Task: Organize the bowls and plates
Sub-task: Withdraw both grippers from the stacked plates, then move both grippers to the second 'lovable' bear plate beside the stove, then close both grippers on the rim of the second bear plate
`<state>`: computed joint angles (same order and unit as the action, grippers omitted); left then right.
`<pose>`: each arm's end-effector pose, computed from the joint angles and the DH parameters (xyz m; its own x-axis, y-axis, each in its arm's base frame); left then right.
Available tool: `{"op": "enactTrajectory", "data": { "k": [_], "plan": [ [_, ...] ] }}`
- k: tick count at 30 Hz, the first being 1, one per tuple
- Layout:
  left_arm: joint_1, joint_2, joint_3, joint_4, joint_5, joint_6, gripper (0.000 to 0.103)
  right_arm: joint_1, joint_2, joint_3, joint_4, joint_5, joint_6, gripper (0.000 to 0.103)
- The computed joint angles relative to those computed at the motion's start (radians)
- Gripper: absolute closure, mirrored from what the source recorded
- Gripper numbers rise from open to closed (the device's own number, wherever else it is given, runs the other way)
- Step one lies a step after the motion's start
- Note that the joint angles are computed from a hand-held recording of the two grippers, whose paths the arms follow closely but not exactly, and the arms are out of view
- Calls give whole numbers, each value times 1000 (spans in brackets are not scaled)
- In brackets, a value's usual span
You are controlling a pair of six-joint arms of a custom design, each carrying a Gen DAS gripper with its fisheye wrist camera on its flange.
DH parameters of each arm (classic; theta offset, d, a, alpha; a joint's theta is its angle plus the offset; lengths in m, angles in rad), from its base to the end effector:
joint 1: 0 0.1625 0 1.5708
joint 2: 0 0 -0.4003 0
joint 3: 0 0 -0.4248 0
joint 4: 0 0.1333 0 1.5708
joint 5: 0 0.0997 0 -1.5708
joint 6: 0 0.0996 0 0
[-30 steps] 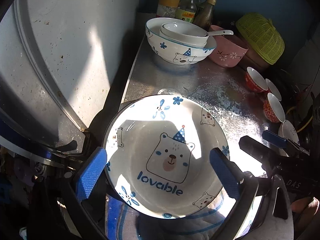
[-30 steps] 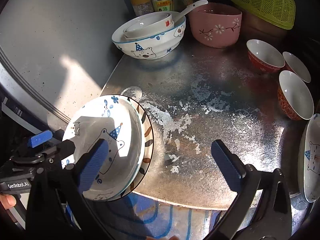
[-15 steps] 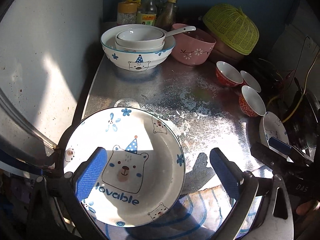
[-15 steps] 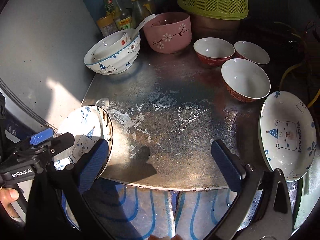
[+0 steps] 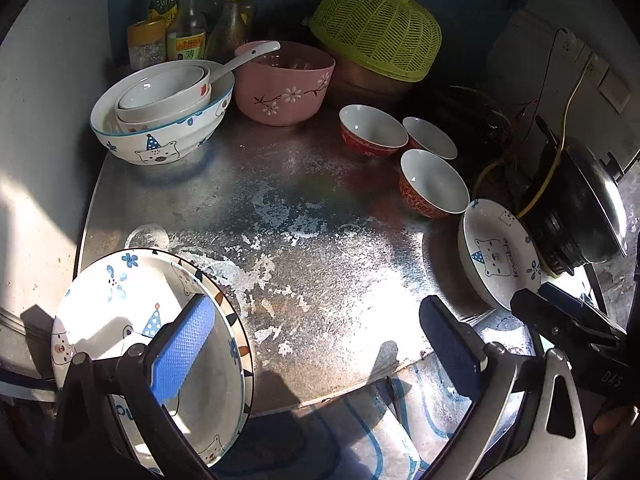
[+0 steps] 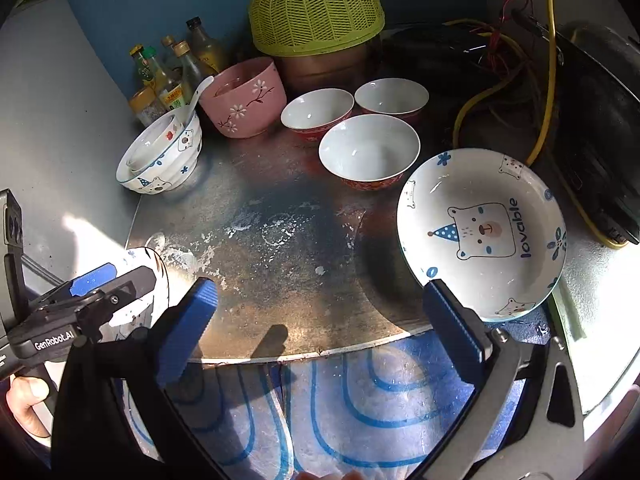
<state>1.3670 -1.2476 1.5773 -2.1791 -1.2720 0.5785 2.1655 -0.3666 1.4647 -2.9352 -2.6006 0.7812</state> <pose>0.0275 -0.6705 0.3404 -0.6910 0.6104 -0.3873 0.6836 0.7259 -0.0755 0.4189 -0.5337 -0.0955 -0.7732 0.4905 0.4019 0.0056 0.6390 -0.7692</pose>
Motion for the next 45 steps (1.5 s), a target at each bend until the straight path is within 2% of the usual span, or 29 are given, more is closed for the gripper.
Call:
{"op": "enactTrajectory", "data": {
  "k": [12, 14, 17, 19, 21, 25, 27, 29, 32, 33, 35, 38, 39, 40, 41, 43, 45],
  "plan": [
    [-75, -19, 114, 45, -64, 9, 0, 41, -169, 258, 146, -123, 397, 0],
    [-87, -15, 127, 52, -65, -4, 0, 42, -196, 304, 130, -134, 432, 0],
    [-103, -7, 152, 31, -59, -18, 0, 42, -212, 362, 41, -179, 403, 0],
    [-108, 6, 153, 41, -72, -16, 0, 33, -238, 391, 83, -195, 425, 0],
    [-109, 33, 131, 93, -90, -37, 0, 12, -259, 429, 39, -174, 407, 0],
    [-128, 47, 164, 22, -52, -75, 0, -36, -282, 494, -115, -130, 343, 1],
    [-137, 60, 180, -23, -32, -90, 1, -57, -287, 512, -148, -121, 331, 3],
    [-142, 78, 183, -56, -27, -115, 1, -84, -294, 530, -183, -102, 326, 12],
    [-141, 110, 176, -85, -38, -144, 2, -117, -276, 543, -320, -84, 230, 20],
    [-144, 120, 176, -97, -33, -148, 6, -127, -268, 545, -369, -79, 194, 23],
    [-149, 146, 168, -96, -23, -158, 15, -146, -253, 547, -461, -61, 119, 37],
    [-157, 179, 159, -88, -11, -167, 23, -174, -246, 552, -522, -24, 57, 52],
    [-160, 187, 160, -94, -4, -168, 25, -183, -246, 554, -534, -10, 46, 55],
    [-162, 196, 157, -92, 2, -171, 34, -192, -244, 555, -546, 3, 34, 57],
    [-163, 210, 147, -79, 8, -175, 51, -200, -241, 556, -558, 13, 22, 60],
    [-168, 234, 132, -47, 24, -180, 67, -211, -237, 555, -576, 22, 8, 65],
    [-169, 251, 122, -38, 20, -180, 68, -221, -235, 556, -592, 34, -10, 67]
  ]
}}
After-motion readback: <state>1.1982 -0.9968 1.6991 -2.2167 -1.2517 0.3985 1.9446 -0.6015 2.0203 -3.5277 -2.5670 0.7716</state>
